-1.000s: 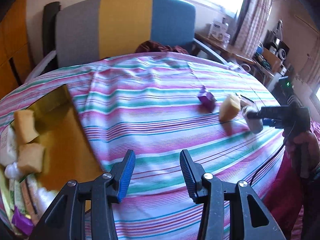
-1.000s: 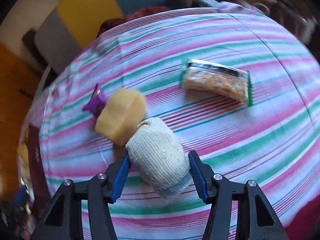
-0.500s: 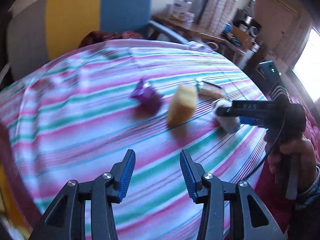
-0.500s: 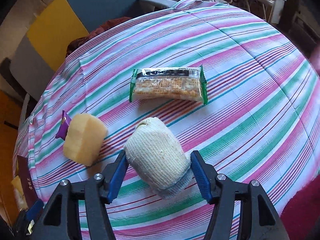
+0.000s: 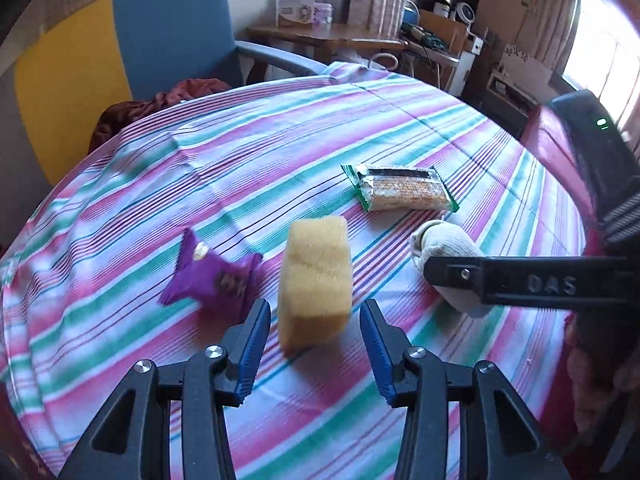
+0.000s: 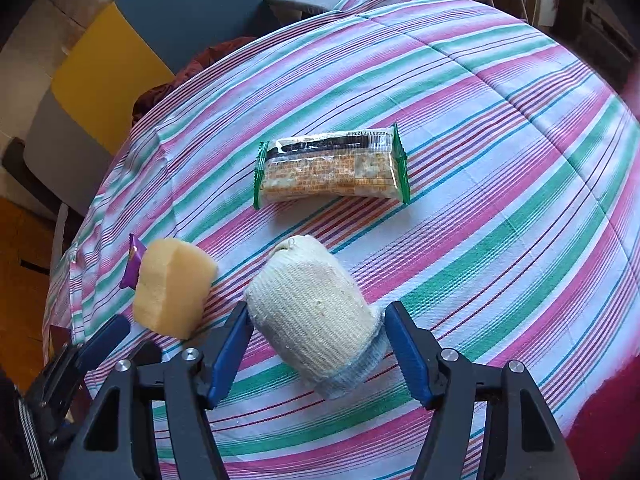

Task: Organize objects
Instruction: 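Grasp the yellow sponge on the cloth with the left gripper, then carry the yellow sponge into the gold tray and open the left gripper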

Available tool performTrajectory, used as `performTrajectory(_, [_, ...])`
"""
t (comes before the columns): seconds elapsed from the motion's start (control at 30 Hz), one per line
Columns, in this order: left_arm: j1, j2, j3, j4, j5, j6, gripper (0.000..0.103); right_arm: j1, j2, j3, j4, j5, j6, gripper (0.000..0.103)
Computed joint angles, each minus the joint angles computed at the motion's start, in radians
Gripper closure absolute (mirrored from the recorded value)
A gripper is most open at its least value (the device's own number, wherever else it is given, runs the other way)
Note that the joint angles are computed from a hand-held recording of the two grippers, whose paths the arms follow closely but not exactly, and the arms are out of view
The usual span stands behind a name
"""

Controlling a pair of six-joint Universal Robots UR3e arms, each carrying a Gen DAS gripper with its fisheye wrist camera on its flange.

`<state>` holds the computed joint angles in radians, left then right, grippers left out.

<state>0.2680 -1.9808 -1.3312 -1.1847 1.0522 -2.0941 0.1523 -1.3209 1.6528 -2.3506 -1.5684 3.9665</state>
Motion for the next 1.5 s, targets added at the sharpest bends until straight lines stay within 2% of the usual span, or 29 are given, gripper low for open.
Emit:
performTrajectory(0.1, [-0.047,-0.049,0.018,0.054,0.029,-0.030,0.059,-0.006,-0.009,0.012,-0.002,0.006,-0.001,0.032])
performTrajectory(0.13, [-0.054,-0.055,0.001,0.092,0.031,-0.032,0.067,-0.007,-0.005,0.011,-0.005,0.006,-0.001,0.032])
performTrajectory(0.17, [-0.053,-0.045,-0.035,0.143,0.038,-0.040,0.069,-0.006,-0.007,0.015,-0.007,0.005,-0.003,0.032])
performTrajectory(0.33, [0.045,0.046,-0.150,0.124,-0.025,0.016,0.070,0.020,0.036,-0.048,0.034,-0.032,-0.036,0.035])
performTrajectory(0.57, [0.298,0.223,-0.331,-0.031,-0.100,0.175,0.070,0.019,0.054,-0.068,0.048,-0.034,-0.047,0.034])
performTrajectory(0.8, [0.487,0.295,-0.390,-0.161,-0.136,0.285,0.070,0.028,0.084,-0.114,0.105,-0.049,-0.055,0.031])
performTrajectory(0.87, [0.497,0.290,-0.386,-0.165,-0.137,0.291,0.070,0.032,0.097,-0.137,0.140,-0.059,-0.051,0.031])
performTrajectory(0.93, [0.495,0.276,-0.374,-0.166,-0.134,0.284,0.070,0.032,0.088,-0.127,0.136,-0.073,-0.042,0.038])
performTrajectory(1.03, [0.493,0.276,-0.385,-0.153,-0.130,0.282,0.070,0.034,0.090,-0.127,0.131,-0.081,-0.041,0.040])
performTrajectory(1.2, [0.496,0.226,-0.353,-0.191,-0.092,0.255,0.073,0.030,0.111,-0.157,0.142,-0.095,-0.058,0.042])
performTrajectory(1.5, [0.530,0.262,-0.418,-0.169,-0.125,0.303,0.073,0.031,0.089,-0.128,0.123,-0.102,-0.053,0.045])
